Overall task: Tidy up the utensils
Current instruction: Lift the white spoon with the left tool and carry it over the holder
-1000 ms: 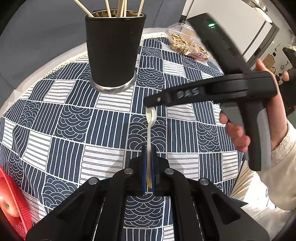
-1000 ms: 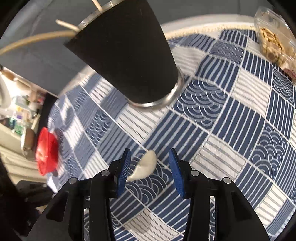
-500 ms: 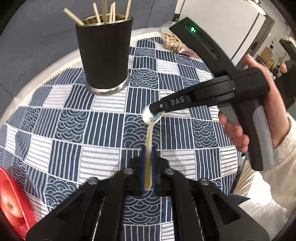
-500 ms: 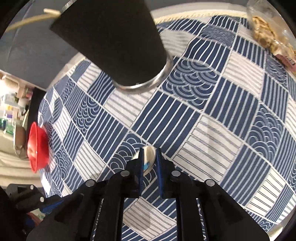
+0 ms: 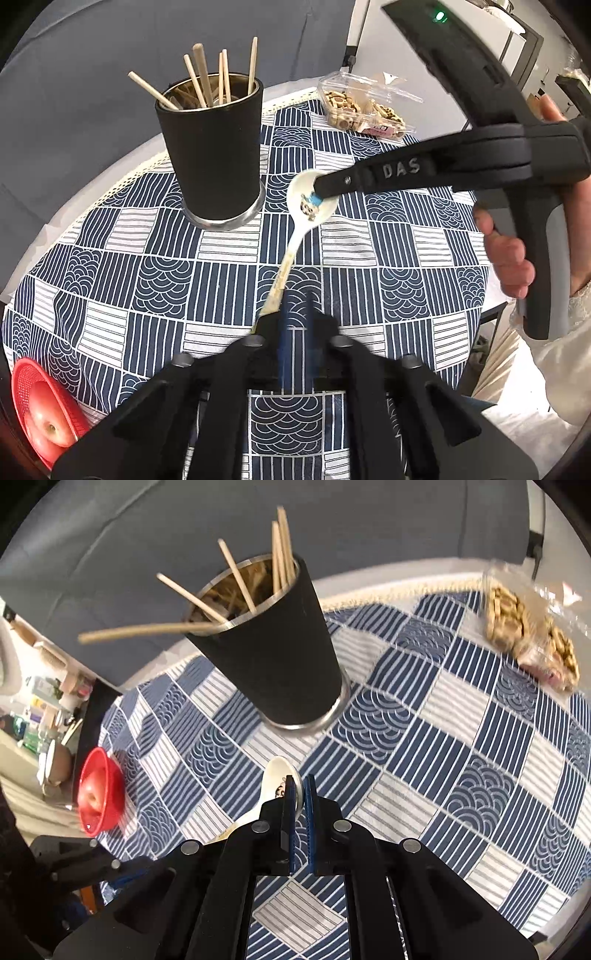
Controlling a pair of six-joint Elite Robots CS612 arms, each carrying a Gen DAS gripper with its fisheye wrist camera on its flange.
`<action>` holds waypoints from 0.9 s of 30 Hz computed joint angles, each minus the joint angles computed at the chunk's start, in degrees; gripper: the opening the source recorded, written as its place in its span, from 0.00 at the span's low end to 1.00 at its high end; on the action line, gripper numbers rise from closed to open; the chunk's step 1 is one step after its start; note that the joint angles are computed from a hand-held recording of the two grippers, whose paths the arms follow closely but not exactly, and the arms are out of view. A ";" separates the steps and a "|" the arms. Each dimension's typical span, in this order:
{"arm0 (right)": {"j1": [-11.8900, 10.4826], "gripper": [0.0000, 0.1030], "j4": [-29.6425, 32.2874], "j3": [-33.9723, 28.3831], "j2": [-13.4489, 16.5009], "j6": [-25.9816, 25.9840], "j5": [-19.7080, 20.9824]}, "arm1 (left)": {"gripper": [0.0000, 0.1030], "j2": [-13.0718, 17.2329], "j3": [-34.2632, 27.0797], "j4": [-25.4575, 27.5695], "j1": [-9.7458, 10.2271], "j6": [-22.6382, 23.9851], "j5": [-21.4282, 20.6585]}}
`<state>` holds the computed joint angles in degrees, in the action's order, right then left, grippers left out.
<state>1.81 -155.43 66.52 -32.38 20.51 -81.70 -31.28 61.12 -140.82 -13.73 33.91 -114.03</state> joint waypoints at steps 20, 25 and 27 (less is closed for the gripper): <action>0.00 0.05 -10.24 3.39 -5.14 -7.05 -2.27 | 0.14 0.67 -5.04 0.89 -0.35 -1.75 -2.25; -0.58 0.05 -10.43 2.01 -5.12 -8.60 -1.73 | 0.14 1.54 -7.90 0.84 -0.71 -2.69 -1.83; -0.97 0.05 -9.80 0.89 -4.87 -9.73 -1.21 | 0.14 1.94 -9.12 1.12 -0.91 -3.52 -1.69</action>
